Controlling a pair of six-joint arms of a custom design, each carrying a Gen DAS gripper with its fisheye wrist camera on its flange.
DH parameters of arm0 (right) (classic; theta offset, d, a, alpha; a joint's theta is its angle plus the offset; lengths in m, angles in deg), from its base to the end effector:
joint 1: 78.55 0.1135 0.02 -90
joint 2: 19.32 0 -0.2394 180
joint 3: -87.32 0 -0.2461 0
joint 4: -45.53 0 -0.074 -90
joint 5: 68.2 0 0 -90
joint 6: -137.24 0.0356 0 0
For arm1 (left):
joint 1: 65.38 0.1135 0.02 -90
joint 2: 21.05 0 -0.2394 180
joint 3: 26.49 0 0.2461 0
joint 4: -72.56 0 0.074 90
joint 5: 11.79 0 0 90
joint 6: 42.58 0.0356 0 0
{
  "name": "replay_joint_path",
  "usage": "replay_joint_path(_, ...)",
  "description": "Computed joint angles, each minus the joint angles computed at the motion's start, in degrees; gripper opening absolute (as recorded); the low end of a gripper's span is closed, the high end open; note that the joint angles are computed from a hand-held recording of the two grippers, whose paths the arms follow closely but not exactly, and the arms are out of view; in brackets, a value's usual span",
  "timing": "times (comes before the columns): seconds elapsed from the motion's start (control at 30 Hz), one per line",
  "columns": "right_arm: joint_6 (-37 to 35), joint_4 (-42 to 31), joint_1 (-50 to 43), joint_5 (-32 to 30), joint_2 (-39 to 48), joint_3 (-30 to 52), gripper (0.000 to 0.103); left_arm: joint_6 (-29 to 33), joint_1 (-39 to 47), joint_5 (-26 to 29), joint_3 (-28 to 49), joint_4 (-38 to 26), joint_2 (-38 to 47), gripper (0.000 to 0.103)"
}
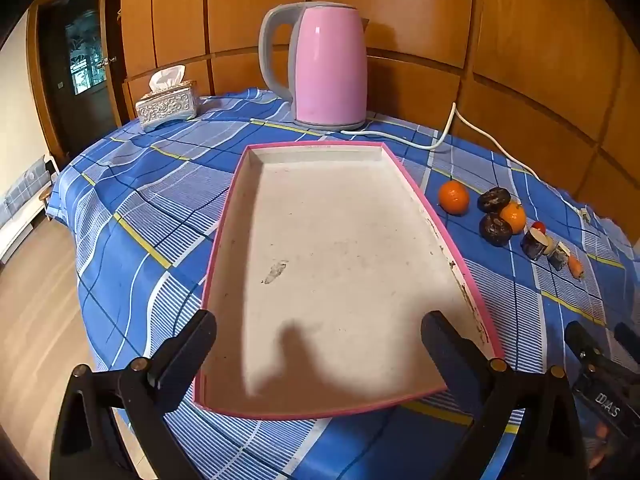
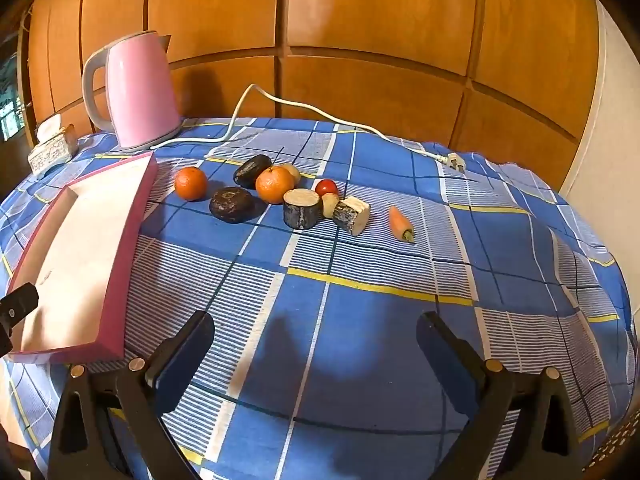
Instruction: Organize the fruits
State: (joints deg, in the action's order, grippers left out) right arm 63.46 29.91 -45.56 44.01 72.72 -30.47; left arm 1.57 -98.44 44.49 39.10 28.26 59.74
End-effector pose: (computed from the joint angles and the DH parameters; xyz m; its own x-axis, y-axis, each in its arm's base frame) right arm 0.2733 0.1613 0.1541 -0.6526 -0.1153 -0.7489 -0.1035 0.9927 -0.0627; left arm 0.2385 -0.1317 0.1960 -0.6591 -0.2831 -0.6967 -0.3666 0.9299 -0.0310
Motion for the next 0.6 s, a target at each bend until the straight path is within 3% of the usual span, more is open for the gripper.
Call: replay_joint_path(0.6, 0.29, 0.63, 0.25, 0.03, 0.09, -0.43, 0.103, -0.39, 0.27, 0.46, -0.13, -0.44, 0.46, 0.103)
